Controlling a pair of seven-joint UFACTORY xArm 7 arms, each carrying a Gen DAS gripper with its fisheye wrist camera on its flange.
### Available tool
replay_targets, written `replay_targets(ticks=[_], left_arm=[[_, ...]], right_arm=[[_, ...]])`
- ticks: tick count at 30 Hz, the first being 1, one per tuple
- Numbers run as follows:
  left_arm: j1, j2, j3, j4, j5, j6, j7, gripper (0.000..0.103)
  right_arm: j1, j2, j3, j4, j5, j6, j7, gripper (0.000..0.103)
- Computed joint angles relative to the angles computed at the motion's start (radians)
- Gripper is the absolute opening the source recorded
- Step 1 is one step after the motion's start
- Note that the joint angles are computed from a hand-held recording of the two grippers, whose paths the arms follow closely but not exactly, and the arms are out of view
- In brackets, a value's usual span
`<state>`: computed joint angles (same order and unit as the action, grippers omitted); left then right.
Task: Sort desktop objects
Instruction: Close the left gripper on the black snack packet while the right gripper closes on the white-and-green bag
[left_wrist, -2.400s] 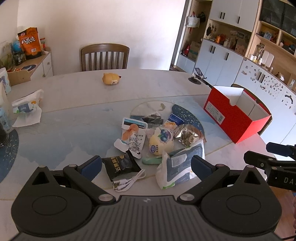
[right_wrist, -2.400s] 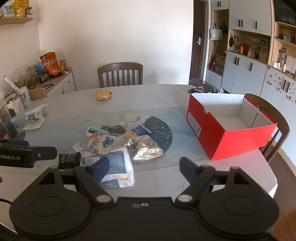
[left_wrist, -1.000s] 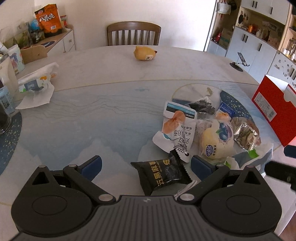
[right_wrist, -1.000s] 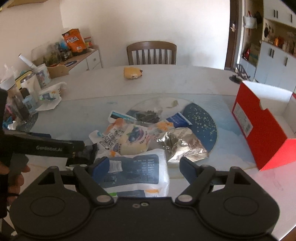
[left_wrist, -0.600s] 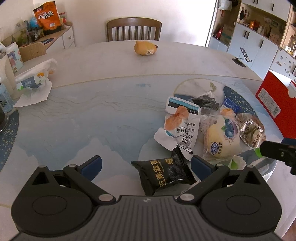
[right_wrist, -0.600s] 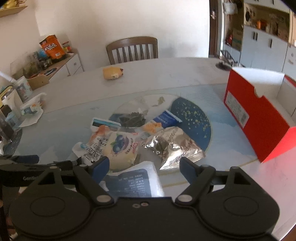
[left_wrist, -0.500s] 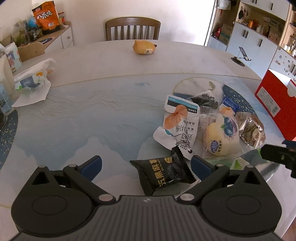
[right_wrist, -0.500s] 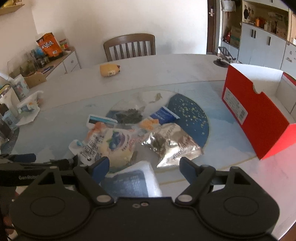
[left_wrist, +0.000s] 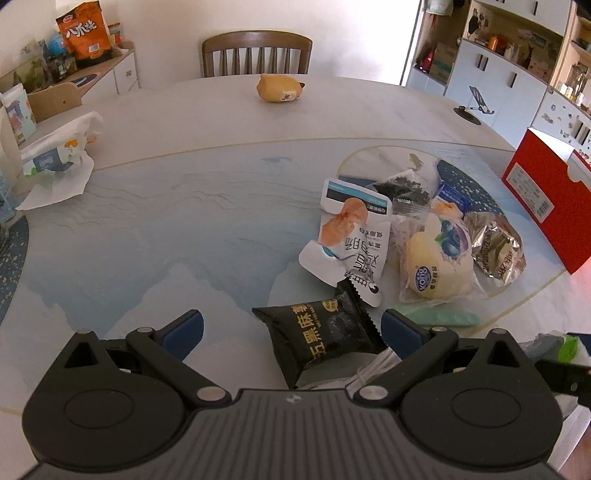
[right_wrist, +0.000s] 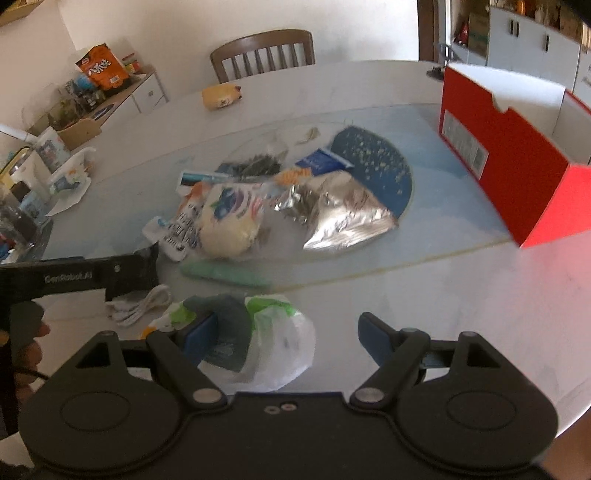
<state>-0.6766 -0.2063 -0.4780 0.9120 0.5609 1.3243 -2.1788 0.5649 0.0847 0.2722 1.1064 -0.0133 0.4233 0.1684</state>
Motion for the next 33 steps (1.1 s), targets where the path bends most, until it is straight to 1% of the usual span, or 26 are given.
replay_targets(ticks=[4, 6, 10, 11, 13, 15, 17, 21, 24, 28, 29, 30, 33], left_arm=[[-0.002, 0.016, -0.001, 0.012, 0.011, 0.0, 0.01, 0.103], [-0.005, 0.025, 0.001, 0.017, 0.013, 0.003, 0.01, 0.103], [-0.012, 0.044, 0.008, 0.026, 0.016, 0.019, 0.011, 0.103], [-0.013, 0.047, 0.01, 0.026, 0.019, 0.022, 0.009, 0.103], [-0.017, 0.052, 0.014, 0.027, 0.025, 0.025, 0.01, 0.103], [-0.019, 0.059, 0.019, 0.029, 0.027, 0.026, 0.015, 0.103], [-0.02, 0.065, 0.026, 0.028, 0.029, 0.018, 0.024, 0.103], [-0.024, 0.072, 0.033, 0.028, 0.029, 0.019, 0.029, 0.103], [-0.025, 0.072, 0.037, 0.024, 0.029, 0.014, 0.032, 0.102], [-0.024, 0.065, 0.039, 0.013, 0.029, -0.005, 0.029, 0.096], [-0.023, 0.062, 0.039, 0.01, 0.032, -0.009, 0.029, 0.093], [-0.022, 0.06, 0.038, 0.008, 0.036, -0.012, 0.03, 0.09], [-0.019, 0.052, 0.037, 0.001, 0.042, -0.025, 0.031, 0.083]], right_arm=[[-0.016, -0.002, 0.018, -0.001, 0.139, 0.032, -0.118, 0.081], [-0.015, -0.001, 0.018, -0.001, 0.157, 0.054, -0.138, 0.081], [-0.016, -0.01, 0.016, -0.017, 0.197, 0.051, -0.164, 0.08], [-0.015, -0.008, 0.015, -0.018, 0.196, 0.053, -0.164, 0.079], [-0.013, -0.004, 0.014, -0.019, 0.191, 0.057, -0.169, 0.074], [-0.013, 0.0, 0.015, -0.016, 0.194, 0.058, -0.182, 0.06], [-0.012, 0.0, 0.019, -0.018, 0.209, 0.053, -0.207, 0.059], [-0.003, 0.017, 0.015, -0.009, 0.174, 0.051, -0.191, 0.06], [-0.002, 0.025, 0.018, -0.005, 0.176, 0.042, -0.201, 0.06], [0.001, 0.036, 0.019, 0.004, 0.163, 0.043, -0.198, 0.058], [0.002, 0.036, 0.018, 0.004, 0.158, 0.041, -0.196, 0.055], [0.003, 0.037, 0.019, 0.006, 0.155, 0.041, -0.196, 0.049], [0.001, 0.038, 0.022, 0.009, 0.166, 0.046, -0.21, 0.04]])
